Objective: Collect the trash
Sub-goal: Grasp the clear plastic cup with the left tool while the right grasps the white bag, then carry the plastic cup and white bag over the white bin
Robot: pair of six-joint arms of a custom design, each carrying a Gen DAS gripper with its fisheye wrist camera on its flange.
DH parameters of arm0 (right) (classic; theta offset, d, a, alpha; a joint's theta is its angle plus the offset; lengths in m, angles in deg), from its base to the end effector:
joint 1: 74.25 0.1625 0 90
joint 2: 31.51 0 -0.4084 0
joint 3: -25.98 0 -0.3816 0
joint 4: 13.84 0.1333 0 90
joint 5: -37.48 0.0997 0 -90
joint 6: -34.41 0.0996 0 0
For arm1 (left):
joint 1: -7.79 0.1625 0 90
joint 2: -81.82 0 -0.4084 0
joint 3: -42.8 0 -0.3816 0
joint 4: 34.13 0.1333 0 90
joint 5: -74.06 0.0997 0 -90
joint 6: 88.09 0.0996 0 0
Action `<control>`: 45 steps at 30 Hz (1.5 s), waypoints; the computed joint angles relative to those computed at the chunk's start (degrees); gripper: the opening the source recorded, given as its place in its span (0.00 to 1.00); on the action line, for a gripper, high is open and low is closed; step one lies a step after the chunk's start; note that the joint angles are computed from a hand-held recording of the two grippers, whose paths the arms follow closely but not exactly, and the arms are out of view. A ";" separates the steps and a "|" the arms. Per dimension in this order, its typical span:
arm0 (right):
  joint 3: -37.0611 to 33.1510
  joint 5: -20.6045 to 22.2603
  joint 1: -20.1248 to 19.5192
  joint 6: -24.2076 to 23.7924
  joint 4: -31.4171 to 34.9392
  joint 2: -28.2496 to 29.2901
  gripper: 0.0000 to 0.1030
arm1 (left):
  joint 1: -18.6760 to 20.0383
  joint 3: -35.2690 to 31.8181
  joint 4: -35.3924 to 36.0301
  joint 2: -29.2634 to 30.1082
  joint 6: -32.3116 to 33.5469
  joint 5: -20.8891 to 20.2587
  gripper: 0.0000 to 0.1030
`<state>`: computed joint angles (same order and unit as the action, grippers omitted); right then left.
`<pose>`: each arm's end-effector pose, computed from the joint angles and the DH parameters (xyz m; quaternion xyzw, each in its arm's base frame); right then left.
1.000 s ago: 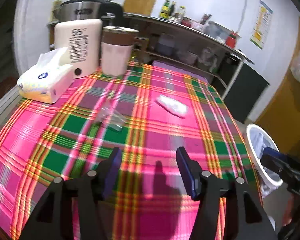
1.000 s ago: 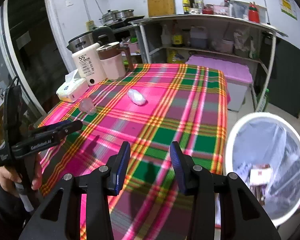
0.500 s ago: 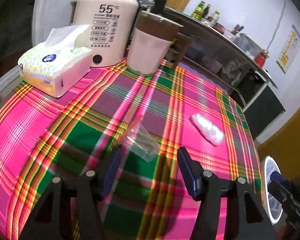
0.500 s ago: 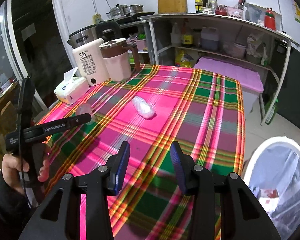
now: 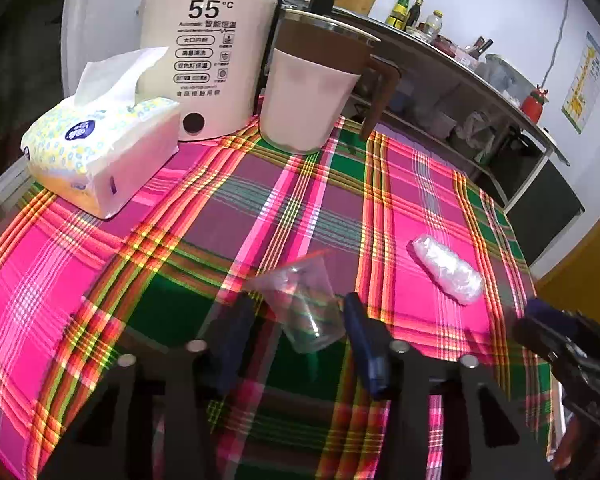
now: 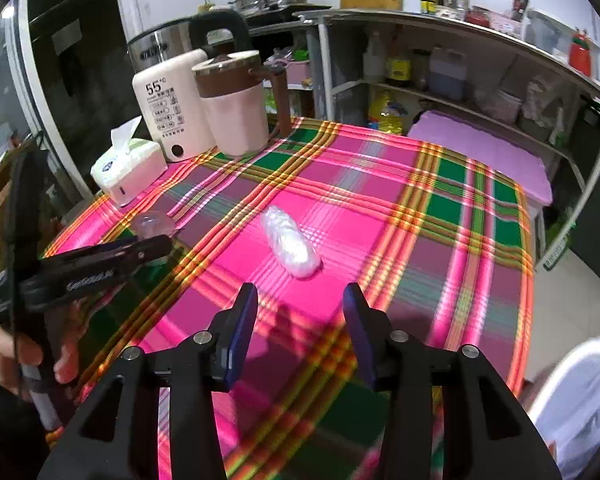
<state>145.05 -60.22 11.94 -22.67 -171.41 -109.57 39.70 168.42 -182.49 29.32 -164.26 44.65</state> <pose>0.0861 -0.5126 0.2680 0.4215 -0.8749 0.1645 0.1725 -0.2600 -0.4212 0.0487 -0.0706 0.8558 -0.4178 0.2966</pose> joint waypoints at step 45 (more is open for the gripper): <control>9.35 6.07 -9.87 3.45 4.72 -21.13 0.26 | -11.54 -4.10 -9.82 7.42 15.68 -6.71 0.30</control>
